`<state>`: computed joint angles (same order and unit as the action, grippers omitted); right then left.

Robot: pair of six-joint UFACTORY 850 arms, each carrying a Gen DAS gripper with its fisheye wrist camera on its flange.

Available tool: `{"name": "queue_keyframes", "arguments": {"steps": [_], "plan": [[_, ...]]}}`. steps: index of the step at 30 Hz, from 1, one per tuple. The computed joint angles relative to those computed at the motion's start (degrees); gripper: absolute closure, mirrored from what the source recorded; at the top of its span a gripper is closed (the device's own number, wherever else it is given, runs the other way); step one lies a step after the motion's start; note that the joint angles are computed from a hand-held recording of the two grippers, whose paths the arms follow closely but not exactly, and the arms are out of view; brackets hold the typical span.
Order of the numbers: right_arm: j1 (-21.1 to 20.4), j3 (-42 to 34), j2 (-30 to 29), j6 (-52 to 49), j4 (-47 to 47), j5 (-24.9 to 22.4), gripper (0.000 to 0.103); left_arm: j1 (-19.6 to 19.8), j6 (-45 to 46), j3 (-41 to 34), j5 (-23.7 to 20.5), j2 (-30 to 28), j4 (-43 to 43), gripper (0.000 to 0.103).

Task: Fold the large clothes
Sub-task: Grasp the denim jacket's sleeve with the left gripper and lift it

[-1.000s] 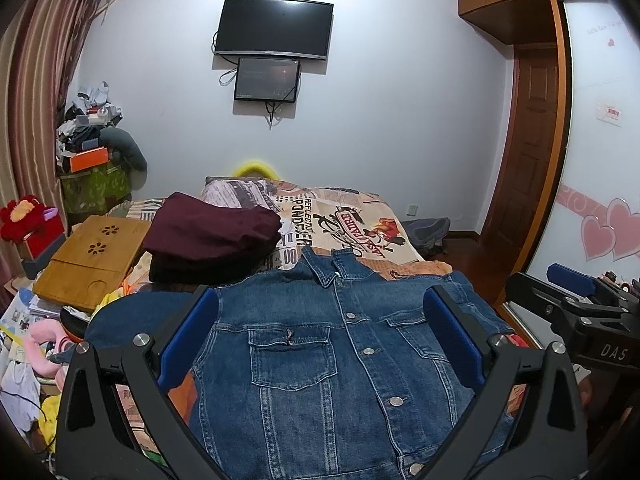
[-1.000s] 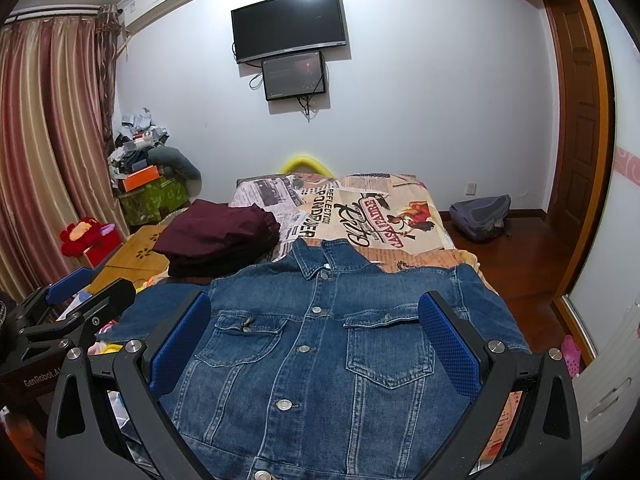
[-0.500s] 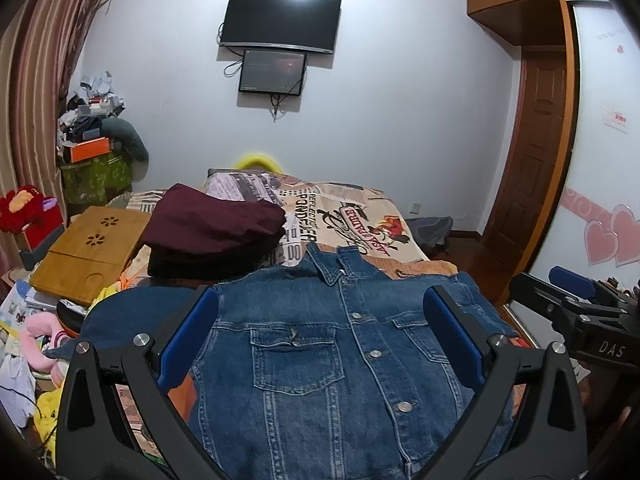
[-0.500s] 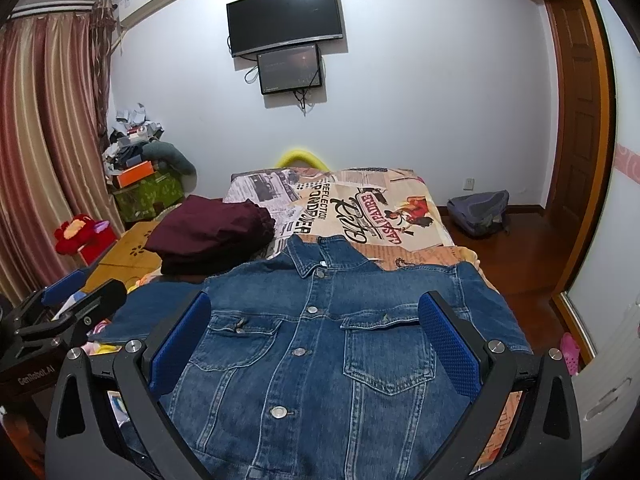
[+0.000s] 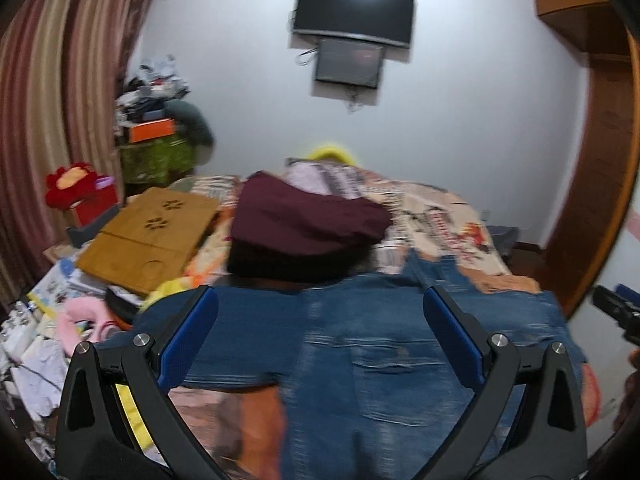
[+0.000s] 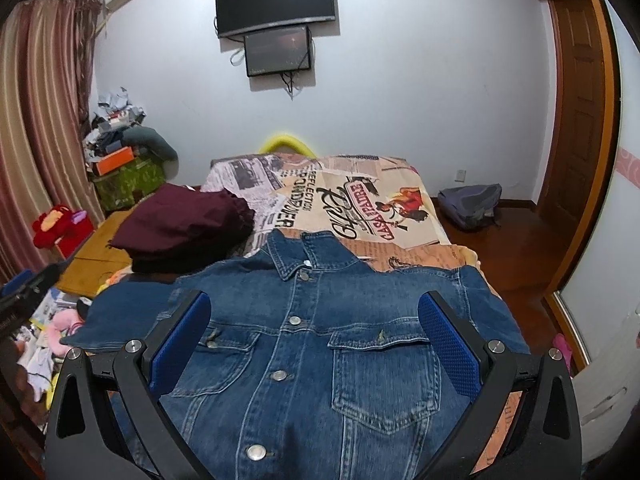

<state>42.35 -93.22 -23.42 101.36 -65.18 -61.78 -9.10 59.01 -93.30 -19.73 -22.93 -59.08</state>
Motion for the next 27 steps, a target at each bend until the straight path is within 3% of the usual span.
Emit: {"name": "queue_keyframes", "arguments": {"steps": [9, 14, 17, 22, 27], "plan": [[-3.1, -1.92, -2.27, -2.95, 6.36, 2.4, 0.0, 5.84, -24.26, -9.09, 0.97, -9.59, 16.45, 0.0], [-4.84, -3.34, -4.01, -5.78, 11.57, 5.01, 0.0, 9.17, -42.88, -17.97, -5.12, -17.96, 30.82, 0.0], [-5.63, -4.09, -4.87, -7.78, 14.04, 5.64, 0.0, 11.2, -43.84, -24.0, -11.59, -23.42, 29.55, 0.0], [-6.27, -4.91, -5.7, -9.02, 16.34, 6.19, 0.0, 15.11, -46.97, -37.41, -29.04, -34.36, 19.85, 0.012], [-6.42, -6.49, -6.77, -10.25, 16.84, 5.8, 0.0, 16.79, -52.59, -45.55, -38.35, -41.42, 13.49, 0.022]]}}
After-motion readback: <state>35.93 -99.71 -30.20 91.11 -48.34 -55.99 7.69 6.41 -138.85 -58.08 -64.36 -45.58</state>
